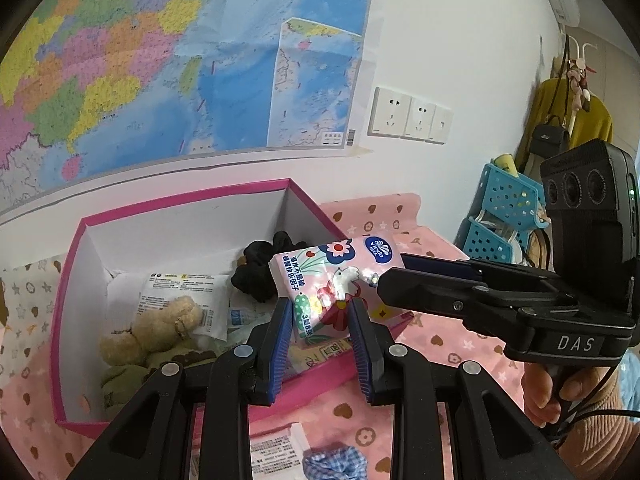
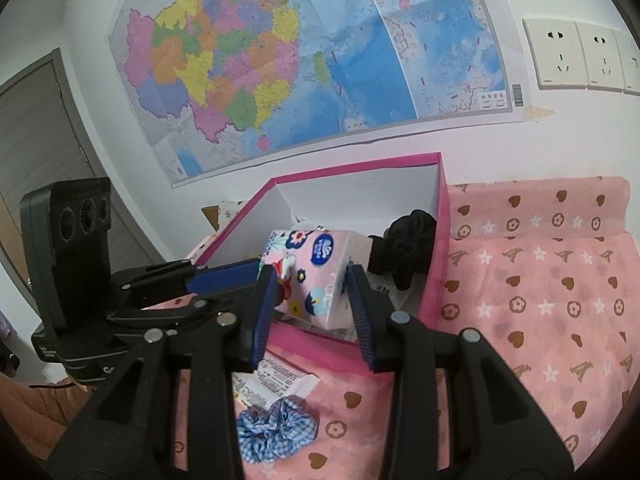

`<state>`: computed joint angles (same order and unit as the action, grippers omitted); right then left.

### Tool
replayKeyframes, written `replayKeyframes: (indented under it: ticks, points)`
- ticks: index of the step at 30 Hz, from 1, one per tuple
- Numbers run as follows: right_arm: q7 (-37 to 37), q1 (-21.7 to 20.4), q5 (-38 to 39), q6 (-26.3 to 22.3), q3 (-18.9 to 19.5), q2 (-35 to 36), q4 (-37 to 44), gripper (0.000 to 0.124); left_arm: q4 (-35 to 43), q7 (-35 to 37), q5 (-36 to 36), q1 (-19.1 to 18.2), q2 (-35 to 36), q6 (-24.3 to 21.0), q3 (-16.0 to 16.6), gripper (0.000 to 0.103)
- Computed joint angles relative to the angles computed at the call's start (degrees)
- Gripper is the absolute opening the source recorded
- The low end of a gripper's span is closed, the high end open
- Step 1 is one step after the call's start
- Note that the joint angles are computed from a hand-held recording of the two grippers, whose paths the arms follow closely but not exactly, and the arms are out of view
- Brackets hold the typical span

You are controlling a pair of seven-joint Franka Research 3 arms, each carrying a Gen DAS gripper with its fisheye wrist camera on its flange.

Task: Organize soft objects
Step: 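Carry the floral tissue pack into the magenta box and open the right gripper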

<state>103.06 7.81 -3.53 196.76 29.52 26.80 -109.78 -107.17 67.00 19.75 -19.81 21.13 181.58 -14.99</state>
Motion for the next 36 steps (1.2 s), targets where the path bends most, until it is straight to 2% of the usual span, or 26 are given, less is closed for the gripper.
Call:
replayKeyframes:
  ticks: [12, 20, 26, 31, 32, 34, 36]
  points:
    - [-3.2, 1.5, 3.3, -3.1, -0.8, 2.5, 3.9, 0.04, 3.3, 0.2, -0.4, 0.1, 2.7, -2.6, 0.4, 0.028]
    - [-7.8, 6.0, 9.8, -7.1, -4.8, 4.2, 8.0, 0.04, 6.1, -0.2, -1.3, 0.1, 5.2, -5.0, 0.3, 0.028]
    - [-10.0, 11.6, 15.2, -10.5, -10.8, 4.5, 10.5, 0.04, 9.6, -0.9, -1.1, -1.4, 7.4, -9.1, 1.7, 0.028]
    - [-9.9, 18.5, 19.2, -11.0, -18.6, 4.0, 11.2, 0.04, 12.2, -2.5, -0.8, -2.3, 8.9, -11.6, 2.8, 0.028]
    - [-10.3, 18.5, 19.7, -10.9, -18.6, 4.0, 11.2, 0.04, 12.3, -3.9, -0.1, -3.3, 8.9, -11.6, 4.2, 0.028]
    - [-11.5, 17.0, 20.3, -10.0, -16.6, 3.8, 10.6, 0.04, 11.8, -5.0, 0.7, -3.5, 8.5, -11.2, 4.8, 0.028]
    - [-12.0, 17.1, 20.9, -9.4, -16.7, 3.1, 9.6, 0.04, 10.0, -6.9, 2.6, -4.5, 7.3, -9.8, 6.5, 0.03]
